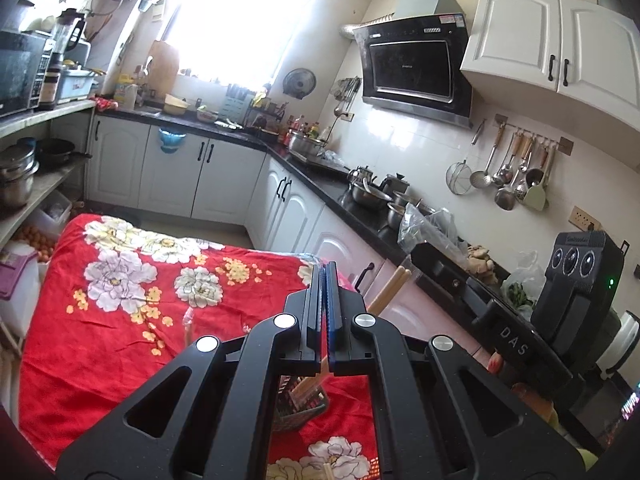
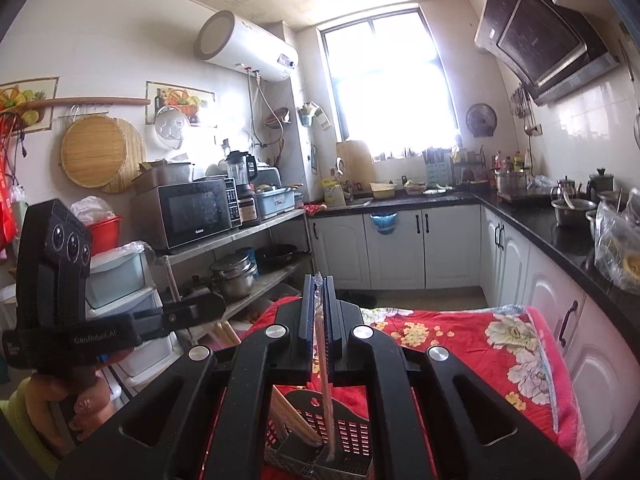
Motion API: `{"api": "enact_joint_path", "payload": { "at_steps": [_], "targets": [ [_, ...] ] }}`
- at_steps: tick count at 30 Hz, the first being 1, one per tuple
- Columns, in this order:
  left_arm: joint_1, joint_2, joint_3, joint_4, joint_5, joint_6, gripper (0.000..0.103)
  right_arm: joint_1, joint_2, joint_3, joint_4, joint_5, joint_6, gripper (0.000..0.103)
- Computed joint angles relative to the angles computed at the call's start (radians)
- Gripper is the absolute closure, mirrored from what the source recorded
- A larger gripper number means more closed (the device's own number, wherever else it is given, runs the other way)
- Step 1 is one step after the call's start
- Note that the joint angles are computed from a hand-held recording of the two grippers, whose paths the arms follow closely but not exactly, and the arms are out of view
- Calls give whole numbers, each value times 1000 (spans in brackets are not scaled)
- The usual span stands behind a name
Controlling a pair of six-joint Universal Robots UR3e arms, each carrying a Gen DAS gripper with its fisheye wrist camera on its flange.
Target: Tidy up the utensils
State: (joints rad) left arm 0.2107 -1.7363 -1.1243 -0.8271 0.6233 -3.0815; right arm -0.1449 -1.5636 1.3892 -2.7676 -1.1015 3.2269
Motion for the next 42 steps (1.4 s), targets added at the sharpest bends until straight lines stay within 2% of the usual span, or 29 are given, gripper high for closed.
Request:
{"api": "enact_joint_path", "payload": {
  "at_steps": [13,25,34,42],
  "targets": [
    [-43,-33,-96,50,65,8,103,17,34,123,-94,-59,15,98],
    [-74,-26,-237,168,155,27,103,0,21,271,-213,-78,51,98],
    [-59,-9,-309,234,173,21,103,-37,-16,369,-254,-58,85,98],
    [-21,21,-368,262,151,13,103,-83,-71,450,-280,-28,115,98]
  ]
}}
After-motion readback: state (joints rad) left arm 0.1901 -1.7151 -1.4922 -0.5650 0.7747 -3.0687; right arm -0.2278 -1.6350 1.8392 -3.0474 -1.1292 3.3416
